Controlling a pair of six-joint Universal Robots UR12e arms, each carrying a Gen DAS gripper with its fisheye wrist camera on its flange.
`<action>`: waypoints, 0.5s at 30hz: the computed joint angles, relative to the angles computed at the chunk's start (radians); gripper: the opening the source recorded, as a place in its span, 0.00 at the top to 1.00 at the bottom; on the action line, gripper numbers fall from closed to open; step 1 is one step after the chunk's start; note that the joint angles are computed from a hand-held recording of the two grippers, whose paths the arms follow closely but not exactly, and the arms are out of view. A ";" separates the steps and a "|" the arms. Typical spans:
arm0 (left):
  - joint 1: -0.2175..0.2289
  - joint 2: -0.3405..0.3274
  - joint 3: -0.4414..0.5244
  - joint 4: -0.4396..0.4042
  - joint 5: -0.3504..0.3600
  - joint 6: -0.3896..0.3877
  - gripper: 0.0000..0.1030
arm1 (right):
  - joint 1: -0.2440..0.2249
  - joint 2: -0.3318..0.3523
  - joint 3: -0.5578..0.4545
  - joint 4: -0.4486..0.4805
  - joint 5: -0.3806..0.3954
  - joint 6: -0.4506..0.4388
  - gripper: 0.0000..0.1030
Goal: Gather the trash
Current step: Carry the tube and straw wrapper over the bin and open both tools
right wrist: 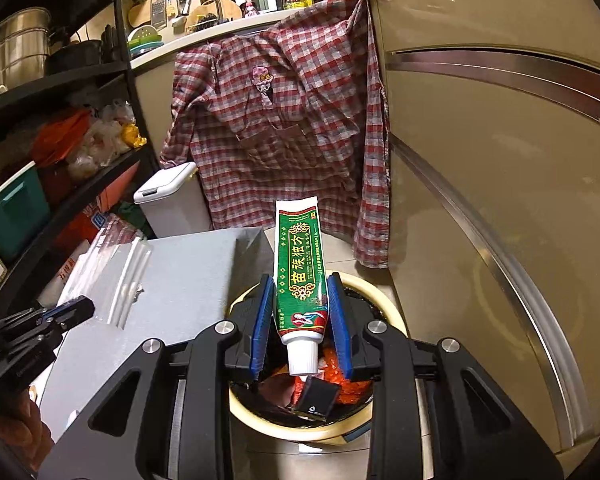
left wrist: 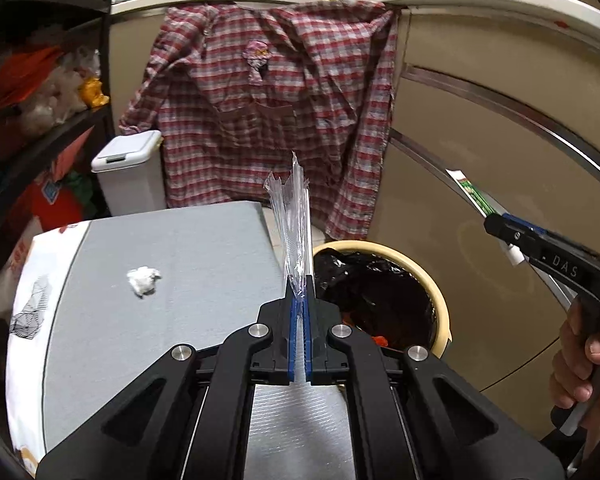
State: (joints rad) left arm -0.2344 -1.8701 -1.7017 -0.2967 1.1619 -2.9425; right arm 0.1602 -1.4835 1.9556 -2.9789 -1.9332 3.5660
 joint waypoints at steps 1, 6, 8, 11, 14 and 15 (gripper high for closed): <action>-0.004 -0.004 0.005 -0.009 0.001 0.002 0.98 | -0.003 0.000 -0.001 0.003 0.004 0.000 0.72; -0.024 -0.023 0.027 -0.040 0.010 0.014 0.98 | -0.015 0.000 0.000 0.007 0.023 0.019 0.72; -0.030 -0.031 0.037 -0.051 0.005 0.010 0.98 | -0.020 -0.001 0.002 0.003 0.032 0.027 0.72; -0.039 -0.042 0.051 -0.070 -0.003 0.013 0.98 | -0.026 -0.001 0.002 0.004 0.038 0.031 0.72; -0.049 -0.054 0.064 -0.088 -0.003 0.025 0.98 | -0.031 -0.001 0.003 0.010 0.045 0.038 0.72; -0.052 -0.057 0.068 -0.092 -0.002 0.026 0.98 | -0.032 -0.001 0.003 0.011 0.046 0.041 0.72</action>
State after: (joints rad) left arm -0.2861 -1.9270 -1.6340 -0.3890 1.1598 -2.9160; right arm 0.1287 -1.4845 1.9582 -2.9684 -1.8870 3.6075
